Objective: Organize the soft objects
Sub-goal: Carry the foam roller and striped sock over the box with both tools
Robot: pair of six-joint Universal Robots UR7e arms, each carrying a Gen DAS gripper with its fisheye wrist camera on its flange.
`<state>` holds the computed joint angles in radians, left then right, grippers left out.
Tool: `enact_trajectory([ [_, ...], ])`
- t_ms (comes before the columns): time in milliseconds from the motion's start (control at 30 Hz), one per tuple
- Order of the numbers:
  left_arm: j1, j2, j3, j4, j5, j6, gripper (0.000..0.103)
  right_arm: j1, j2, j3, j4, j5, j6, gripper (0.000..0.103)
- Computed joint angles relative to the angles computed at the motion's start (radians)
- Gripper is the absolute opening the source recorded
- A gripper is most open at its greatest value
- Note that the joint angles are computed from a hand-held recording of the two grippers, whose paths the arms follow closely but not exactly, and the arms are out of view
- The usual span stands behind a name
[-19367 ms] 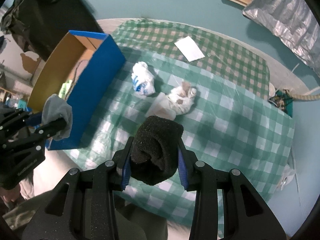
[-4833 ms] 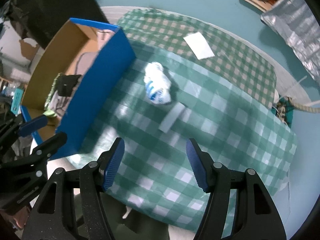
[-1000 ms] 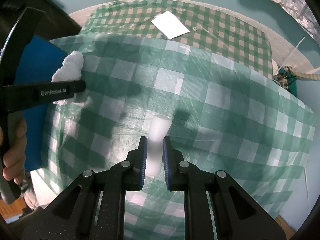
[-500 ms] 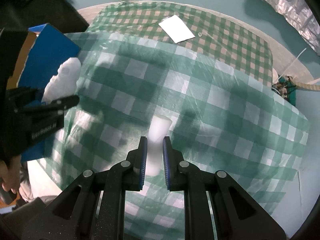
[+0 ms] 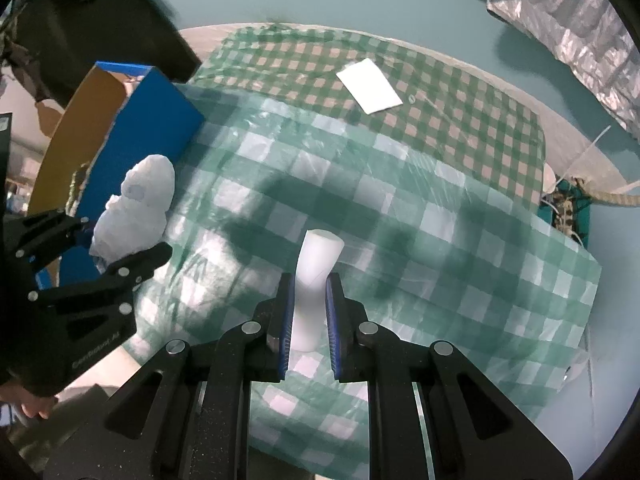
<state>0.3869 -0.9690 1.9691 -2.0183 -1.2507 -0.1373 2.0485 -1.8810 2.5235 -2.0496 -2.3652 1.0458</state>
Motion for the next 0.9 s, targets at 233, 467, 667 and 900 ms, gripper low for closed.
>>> enact_trajectory([
  [233, -0.009, -0.072, 0.021, 0.013, 0.02, 0.041, 0.039, 0.067, 0.037, -0.044, 0.062, 0.006, 0.061, 0.013],
  [467, 0.009, -0.147, 0.027, 0.061, 0.051, 0.015, 0.039, 0.125, 0.101, -0.097, 0.098, 0.013, 0.096, 0.013],
  [667, 0.028, -0.203, 0.022, 0.1, 0.069, -0.017, 0.039, 0.156, 0.168, -0.137, 0.067, 0.02, 0.072, 0.013],
  [900, 0.059, -0.25, 0.001, 0.151, 0.114, -0.062, 0.039, 0.175, 0.267, -0.196, -0.009, 0.02, -0.007, 0.013],
])
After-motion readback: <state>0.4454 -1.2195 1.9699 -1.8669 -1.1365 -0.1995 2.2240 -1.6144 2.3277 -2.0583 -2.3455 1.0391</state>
